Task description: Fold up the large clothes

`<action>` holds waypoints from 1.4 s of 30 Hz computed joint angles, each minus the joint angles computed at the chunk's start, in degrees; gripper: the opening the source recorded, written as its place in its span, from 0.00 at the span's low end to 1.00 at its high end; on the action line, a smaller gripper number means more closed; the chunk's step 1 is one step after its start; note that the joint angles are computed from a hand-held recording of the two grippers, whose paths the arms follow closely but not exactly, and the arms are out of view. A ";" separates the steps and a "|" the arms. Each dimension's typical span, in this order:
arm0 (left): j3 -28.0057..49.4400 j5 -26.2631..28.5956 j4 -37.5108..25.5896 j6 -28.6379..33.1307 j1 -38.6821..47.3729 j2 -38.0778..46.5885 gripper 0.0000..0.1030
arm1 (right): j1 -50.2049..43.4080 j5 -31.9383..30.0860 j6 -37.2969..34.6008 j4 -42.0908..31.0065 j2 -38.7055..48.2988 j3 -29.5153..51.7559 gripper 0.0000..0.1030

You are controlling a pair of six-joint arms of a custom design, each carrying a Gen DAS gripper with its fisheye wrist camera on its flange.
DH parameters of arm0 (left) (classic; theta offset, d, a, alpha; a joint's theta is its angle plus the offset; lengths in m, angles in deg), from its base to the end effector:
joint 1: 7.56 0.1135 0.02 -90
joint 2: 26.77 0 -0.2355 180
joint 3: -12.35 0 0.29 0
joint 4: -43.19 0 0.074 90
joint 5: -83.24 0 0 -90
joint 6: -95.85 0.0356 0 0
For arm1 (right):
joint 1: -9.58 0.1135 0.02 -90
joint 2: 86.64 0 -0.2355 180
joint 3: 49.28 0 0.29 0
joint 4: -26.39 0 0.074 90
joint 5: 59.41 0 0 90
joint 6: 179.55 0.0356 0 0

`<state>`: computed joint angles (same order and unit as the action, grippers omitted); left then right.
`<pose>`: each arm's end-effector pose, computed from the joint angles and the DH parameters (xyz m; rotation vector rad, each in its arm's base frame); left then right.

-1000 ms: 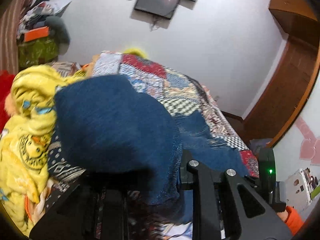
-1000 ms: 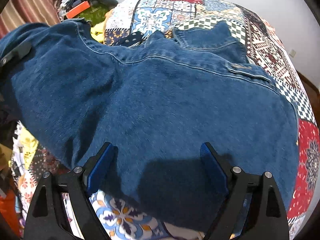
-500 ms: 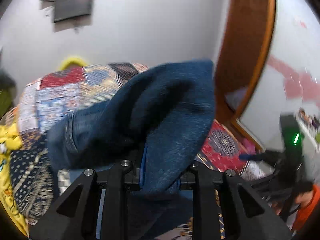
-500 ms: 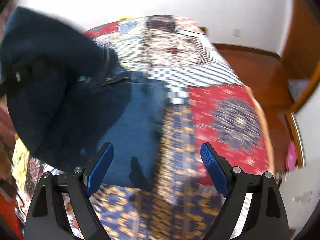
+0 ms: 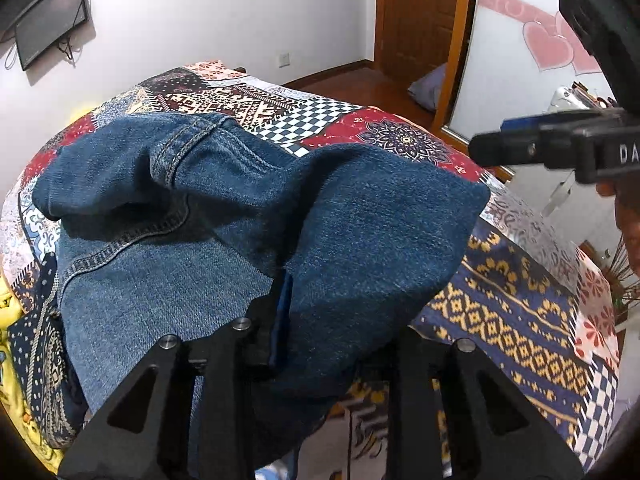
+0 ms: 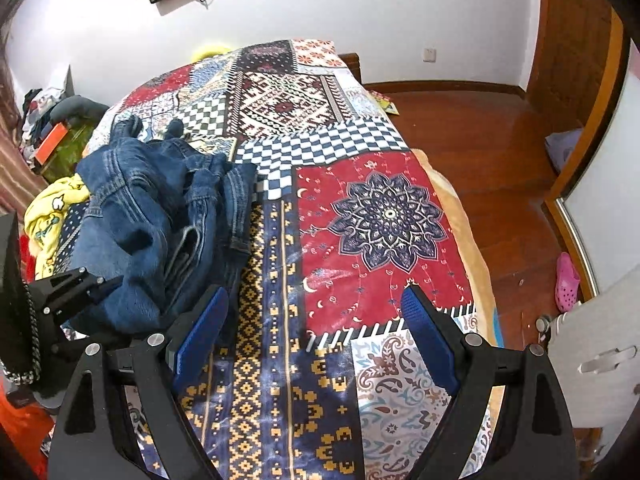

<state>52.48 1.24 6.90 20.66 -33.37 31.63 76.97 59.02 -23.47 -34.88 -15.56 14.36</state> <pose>0.2097 -0.1069 0.1342 0.9303 2.3508 -0.2533 0.1192 0.2422 0.2006 0.0918 2.5397 0.1843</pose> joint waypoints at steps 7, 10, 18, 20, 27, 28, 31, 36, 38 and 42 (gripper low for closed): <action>-4.12 -2.63 -7.57 2.98 0.54 -10.58 0.53 | 2.51 3.11 -3.46 -0.26 2.95 5.64 0.84; -4.48 3.14 -14.01 2.85 5.55 -17.25 0.88 | 3.74 4.25 -5.83 0.17 5.48 9.05 0.84; 0.67 11.57 -18.41 7.46 26.91 -19.44 0.88 | 3.80 3.46 -12.59 3.94 13.95 16.32 0.84; 2.70 11.69 -14.41 7.42 31.05 -13.62 0.88 | 2.89 1.90 -15.04 5.79 17.10 18.39 0.84; 8.22 12.43 -6.91 4.39 38.71 3.13 0.88 | -1.98 -5.48 -20.99 11.20 27.85 24.46 0.84; 8.69 11.90 -6.23 3.87 38.32 4.81 0.88 | -2.90 -6.55 -21.11 11.54 28.76 24.82 0.84; 8.11 10.23 -3.86 3.14 37.01 7.98 0.88 | -5.94 -9.61 -19.48 11.89 30.98 24.77 0.84; 6.53 10.97 -1.91 3.09 37.10 9.56 0.91 | -8.39 -11.61 -16.25 13.35 28.40 18.52 0.84; 6.08 11.41 -2.30 3.84 37.65 9.57 0.93 | -8.68 -14.03 -15.67 16.49 25.03 13.20 0.85; 4.90 12.95 -4.93 6.50 39.65 7.86 0.93 | -7.81 -16.15 -12.98 19.63 18.81 5.71 0.89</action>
